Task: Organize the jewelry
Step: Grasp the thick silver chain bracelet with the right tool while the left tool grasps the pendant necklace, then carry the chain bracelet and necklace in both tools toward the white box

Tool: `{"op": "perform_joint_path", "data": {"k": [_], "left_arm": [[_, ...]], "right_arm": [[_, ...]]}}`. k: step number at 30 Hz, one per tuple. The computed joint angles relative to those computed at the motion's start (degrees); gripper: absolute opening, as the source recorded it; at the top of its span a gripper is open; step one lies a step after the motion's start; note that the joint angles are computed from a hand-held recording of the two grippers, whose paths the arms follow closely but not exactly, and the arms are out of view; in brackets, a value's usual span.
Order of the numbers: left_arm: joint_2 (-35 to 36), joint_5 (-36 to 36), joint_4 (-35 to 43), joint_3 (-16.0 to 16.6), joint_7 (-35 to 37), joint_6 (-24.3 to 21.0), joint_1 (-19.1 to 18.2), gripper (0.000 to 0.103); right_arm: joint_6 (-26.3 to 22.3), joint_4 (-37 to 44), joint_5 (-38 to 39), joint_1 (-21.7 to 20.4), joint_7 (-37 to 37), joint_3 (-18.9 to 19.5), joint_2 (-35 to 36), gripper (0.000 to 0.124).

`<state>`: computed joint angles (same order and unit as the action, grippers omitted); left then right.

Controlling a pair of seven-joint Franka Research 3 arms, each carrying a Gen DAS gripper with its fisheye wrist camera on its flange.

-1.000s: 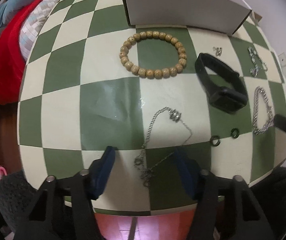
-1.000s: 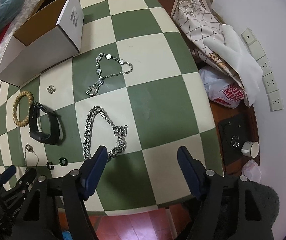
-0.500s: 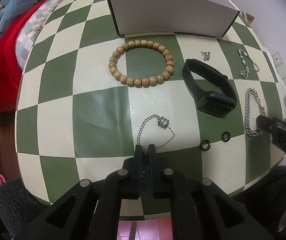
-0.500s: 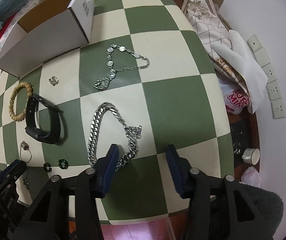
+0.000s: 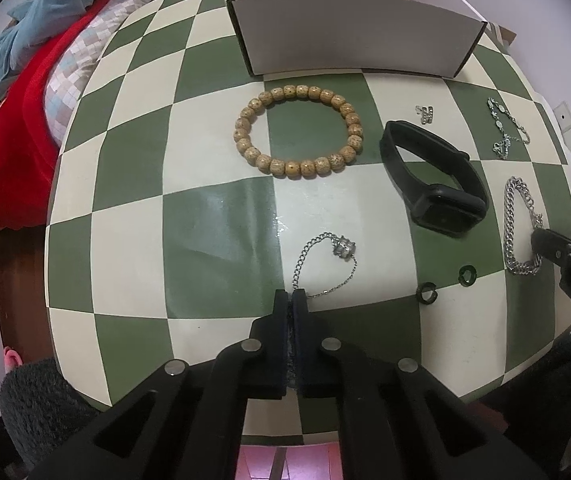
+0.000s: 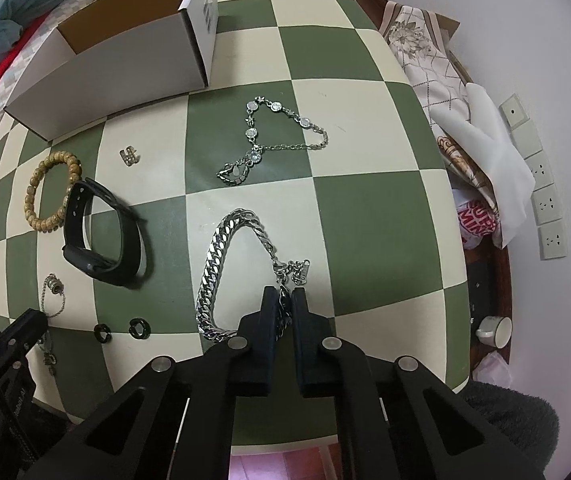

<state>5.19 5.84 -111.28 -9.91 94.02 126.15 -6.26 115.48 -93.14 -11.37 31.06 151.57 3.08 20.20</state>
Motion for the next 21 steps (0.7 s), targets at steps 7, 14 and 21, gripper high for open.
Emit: {"op": "perform_joint_path", "data": {"k": [7, 14, 21], "left_arm": [[-2.0, -0.7, -1.7, 0.3, -0.1, 2.1, 0.5, 0.000], [-5.1, -4.5, -0.7, 0.5, 2.4, 3.1, 0.5, 0.000], [-5.7, -7.8, 2.5, 1.0, 4.7, 4.4, 0.4, 0.000]], "right_arm": [[2.1, -3.1, -4.1, 1.3, 3.9, -0.2, -2.5, 0.006], [2.3, -3.1, -8.8, 1.8, 6.8, 0.4, -4.9, 0.005], [2.4, -1.3, -11.5, 1.9, 7.7, 0.9, -5.9, 0.004]]}}
